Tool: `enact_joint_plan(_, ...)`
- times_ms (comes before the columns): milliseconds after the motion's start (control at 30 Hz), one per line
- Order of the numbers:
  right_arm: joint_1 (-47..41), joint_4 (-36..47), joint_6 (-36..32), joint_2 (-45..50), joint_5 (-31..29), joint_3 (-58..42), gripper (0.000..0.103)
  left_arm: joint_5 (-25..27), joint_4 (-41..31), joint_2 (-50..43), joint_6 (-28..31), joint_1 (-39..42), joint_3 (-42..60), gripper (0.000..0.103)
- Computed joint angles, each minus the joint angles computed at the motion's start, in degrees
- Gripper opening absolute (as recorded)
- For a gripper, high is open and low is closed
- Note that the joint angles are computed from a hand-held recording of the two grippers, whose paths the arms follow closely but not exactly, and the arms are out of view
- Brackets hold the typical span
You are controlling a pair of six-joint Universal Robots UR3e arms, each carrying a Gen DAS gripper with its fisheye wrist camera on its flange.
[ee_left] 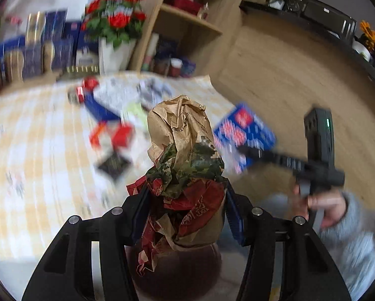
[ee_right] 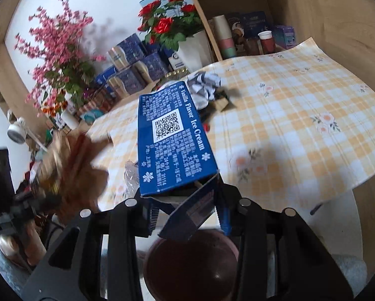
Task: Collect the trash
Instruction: 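Lower the paper bundle over the maroon bin and open the left tool, then carry the blue box to the maroon bin and release it with the right tool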
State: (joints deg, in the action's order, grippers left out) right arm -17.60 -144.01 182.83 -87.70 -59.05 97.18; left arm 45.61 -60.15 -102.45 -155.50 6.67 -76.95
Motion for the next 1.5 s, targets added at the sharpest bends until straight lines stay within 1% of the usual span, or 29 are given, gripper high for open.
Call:
enact_joint_plan(67,0.04,0.49,-0.92,-2.77,-0.38,3.26,0.040,0.78,-1.18,5.34,4.82,0.95,-8.80,0.053)
enact_joint_plan(100,-0.02,0.54,-1.27,-3.54,-0.46,4.33,0.040,1.43,-1.50,7.10,6.60,1.25,-11.59,0.053)
enact_joint_plan(167,-0.29,0.85,-2.22,-5.42,-0.53,6.69,0.040,4.97,-0.32,11.13,9.84,0.69,-18.36,0.053)
enact_joint_plan(233,-0.60,1.07,-3.17,-7.31,-0.78,9.00,0.040,8.22,0.25,13.40,12.55,-0.41,-23.09,0.053)
enact_joint_plan(300,-0.98,1.13,-3.94,-8.15,-0.95,10.27,0.040,11.30,0.82,13.10,14.38,-2.27,-25.04,0.053)
enact_joint_plan(400,-1.36,0.65,-4.37,-8.74,-1.77,11.66,0.040,15.19,2.12,9.30,14.64,-5.10,-24.49,0.053)
enact_joint_plan(567,-4.10,-0.36,-4.09,-9.06,-0.16,13.81,0.040,22.60,5.80,-2.78,11.24,-10.64,-18.45,0.053)
enact_joint_plan(633,-4.43,-0.85,-4.26,-9.02,-0.49,14.25,0.040,24.47,6.91,-8.03,9.85,-12.14,-14.83,0.053)
enact_joint_plan(667,-4.80,-0.89,-4.44,-8.92,-0.67,14.51,0.040,25.37,7.51,-9.84,8.96,-12.83,-13.70,0.055)
enact_joint_plan(700,-5.12,-0.82,-4.46,-8.76,-0.68,14.63,0.040,26.52,9.05,-12.19,7.46,-13.63,-12.41,0.058)
enact_joint_plan(767,-5.84,-0.79,-4.35,-8.46,-0.72,14.94,0.040,26.45,12.04,-14.15,5.77,-14.03,-11.82,0.080)
enact_joint_plan(833,-6.11,-1.53,-4.34,-8.34,-1.22,15.59,0.040,24.44,14.56,-14.13,4.92,-13.38,-12.81,0.089)
enact_joint_plan(867,-6.11,-2.52,-4.23,-8.39,-1.61,16.40,0.040,24.00,14.28,-14.49,4.15,-13.39,-11.66,0.091)
enact_joint_plan(967,-6.84,-5.67,-3.84,-9.26,0.20,20.09,0.041,22.77,13.98,-11.36,2.29,-11.95,-12.36,0.091)
enact_joint_plan(1067,-5.60,-7.09,-3.87,-9.22,0.62,22.60,0.041,21.43,19.79,-4.16,-1.64,-9.82,-18.02,0.095)
enact_joint_plan(1133,-3.26,-7.19,-4.15,-8.16,-0.84,22.51,0.041,20.52,22.30,0.02,-3.52,-8.01,-20.45,0.096)
enact_joint_plan(1200,0.18,-7.42,-5.15,-6.63,-3.63,21.38,0.041,20.29,24.88,4.95,-5.66,-6.00,-23.16,0.097)
enact_joint_plan(1267,3.29,-8.04,-5.87,-5.22,-5.50,19.77,0.041,21.16,29.25,8.39,-7.94,-4.59,-26.43,0.097)
enact_joint_plan(1300,4.49,-8.03,-5.85,-4.55,-6.03,19.02,0.041,21.99,33.02,11.18,-9.90,-3.31,-29.94,0.097)
enact_joint_plan(1400,8.76,-9.06,-6.07,-1.93,-8.03,17.76,0.041,23.61,38.82,16.27,-13.33,-0.55,-37.19,0.097)
enact_joint_plan(1467,12.33,-10.59,-7.62,-0.13,-10.66,17.36,0.041,26.54,42.89,17.60,-14.84,-0.29,-42.38,0.097)
enact_joint_plan(1500,13.40,-11.06,-8.19,0.31,-11.65,17.26,0.041,26.34,41.71,18.54,-14.64,0.86,-43.25,0.097)
